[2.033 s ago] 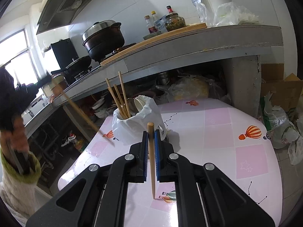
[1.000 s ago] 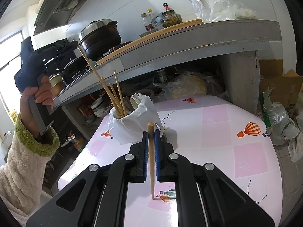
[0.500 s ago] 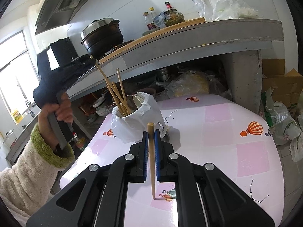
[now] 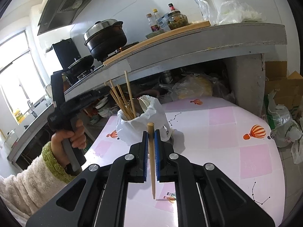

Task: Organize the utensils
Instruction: 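Lower the right gripper's chopstick into the holder and open the right gripper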

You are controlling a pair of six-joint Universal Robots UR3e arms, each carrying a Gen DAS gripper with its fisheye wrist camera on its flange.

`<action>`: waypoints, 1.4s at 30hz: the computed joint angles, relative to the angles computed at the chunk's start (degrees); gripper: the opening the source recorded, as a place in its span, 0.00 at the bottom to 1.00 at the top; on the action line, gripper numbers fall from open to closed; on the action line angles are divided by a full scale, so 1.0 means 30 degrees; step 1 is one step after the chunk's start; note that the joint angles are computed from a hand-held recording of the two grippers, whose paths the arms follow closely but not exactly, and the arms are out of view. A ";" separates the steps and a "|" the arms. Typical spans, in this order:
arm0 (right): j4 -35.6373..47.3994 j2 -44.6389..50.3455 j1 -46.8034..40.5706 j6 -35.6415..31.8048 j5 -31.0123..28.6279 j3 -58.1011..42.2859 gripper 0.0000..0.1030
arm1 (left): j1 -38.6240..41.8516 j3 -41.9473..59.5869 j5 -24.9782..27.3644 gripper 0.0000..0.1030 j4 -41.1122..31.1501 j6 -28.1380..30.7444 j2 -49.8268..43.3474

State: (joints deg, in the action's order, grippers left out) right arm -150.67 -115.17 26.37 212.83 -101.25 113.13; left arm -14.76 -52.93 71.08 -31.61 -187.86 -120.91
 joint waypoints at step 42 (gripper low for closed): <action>0.5877 1.4202 -0.2278 -0.5207 0.1588 -2.1293 0.07 | 1.0804 -2.5646 -0.4555 0.69 -0.0757 0.6241 2.1262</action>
State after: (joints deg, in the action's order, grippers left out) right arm -133.04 -72.56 19.53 197.21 -96.48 49.25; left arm 17.65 -129.87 57.42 -33.88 -169.14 -57.13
